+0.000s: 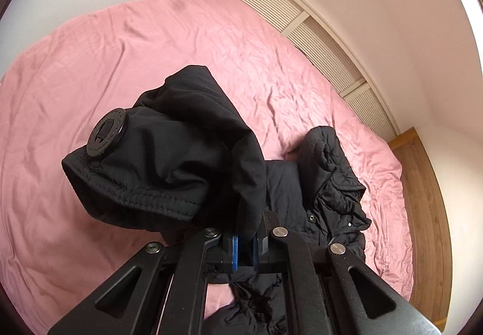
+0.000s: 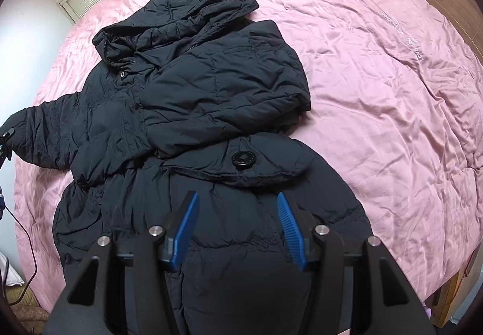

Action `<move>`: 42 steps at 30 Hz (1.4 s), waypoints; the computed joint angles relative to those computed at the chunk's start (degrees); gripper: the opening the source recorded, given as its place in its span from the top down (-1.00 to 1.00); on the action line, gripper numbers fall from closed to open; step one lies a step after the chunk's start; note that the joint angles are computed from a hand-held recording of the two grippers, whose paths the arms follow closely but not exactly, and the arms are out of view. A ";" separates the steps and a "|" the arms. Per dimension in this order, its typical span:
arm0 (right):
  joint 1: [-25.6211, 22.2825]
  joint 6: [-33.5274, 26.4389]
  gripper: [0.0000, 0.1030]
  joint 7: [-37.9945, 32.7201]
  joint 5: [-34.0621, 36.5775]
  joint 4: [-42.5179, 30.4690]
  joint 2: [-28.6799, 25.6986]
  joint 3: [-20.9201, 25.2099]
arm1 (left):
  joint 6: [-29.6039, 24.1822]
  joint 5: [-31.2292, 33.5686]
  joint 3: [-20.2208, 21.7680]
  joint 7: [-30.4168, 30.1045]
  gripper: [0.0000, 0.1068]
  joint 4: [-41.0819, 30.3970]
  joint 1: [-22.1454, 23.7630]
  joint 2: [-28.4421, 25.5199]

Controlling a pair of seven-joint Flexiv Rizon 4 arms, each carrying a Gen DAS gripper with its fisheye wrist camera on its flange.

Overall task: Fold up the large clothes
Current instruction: 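Grasp the sleeve cuff with the left gripper and lift it toward the coat center, then lay the sleeve across the coat body and open the left gripper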

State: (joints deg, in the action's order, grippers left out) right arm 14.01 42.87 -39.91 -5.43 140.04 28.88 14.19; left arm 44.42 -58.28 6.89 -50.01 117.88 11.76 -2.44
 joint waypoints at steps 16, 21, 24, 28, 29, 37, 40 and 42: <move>-5.26 -1.89 -0.02 -4.75 4.37 6.64 10.29 -3.52 | 2.97 1.45 -5.89 -1.10 0.90 3.63 -13.02 1.85; -7.31 -3.86 -0.02 -5.44 5.77 8.83 13.83 -3.93 | 3.79 3.73 -7.70 -2.76 0.91 4.18 -15.91 -0.69; -8.02 -4.98 -0.02 -5.68 6.54 9.87 15.45 -4.00 | 3.93 6.28 -8.58 -4.18 0.88 4.32 -17.15 -2.16; -8.52 -5.83 -0.02 -5.88 7.40 10.80 16.77 -4.01 | 3.84 9.90 -9.50 -5.50 0.67 4.50 -18.41 -3.58; -8.58 -5.93 -0.02 -5.94 7.55 10.94 16.95 -4.03 | 3.35 10.30 -9.73 -5.57 0.62 4.54 -18.63 -3.84; -8.41 -5.35 -0.02 -5.97 7.95 11.19 17.07 -3.65 | -1.05 12.37 -9.80 -3.40 0.55 6.16 -19.73 -2.08; -8.03 -4.65 -0.02 -5.81 7.75 10.79 16.57 -3.40 | -1.56 12.54 -9.06 -2.24 0.42 7.24 -19.84 -0.09; -7.53 -3.94 -0.02 -5.78 7.57 10.41 15.77 -3.24 | -1.86 12.06 -8.21 -1.13 0.39 7.90 -19.53 1.15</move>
State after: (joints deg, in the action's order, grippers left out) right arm 6.48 38.92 -45.69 2.13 150.46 44.65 10.94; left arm 42.55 -46.22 -1.32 -51.14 125.79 -7.77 -1.28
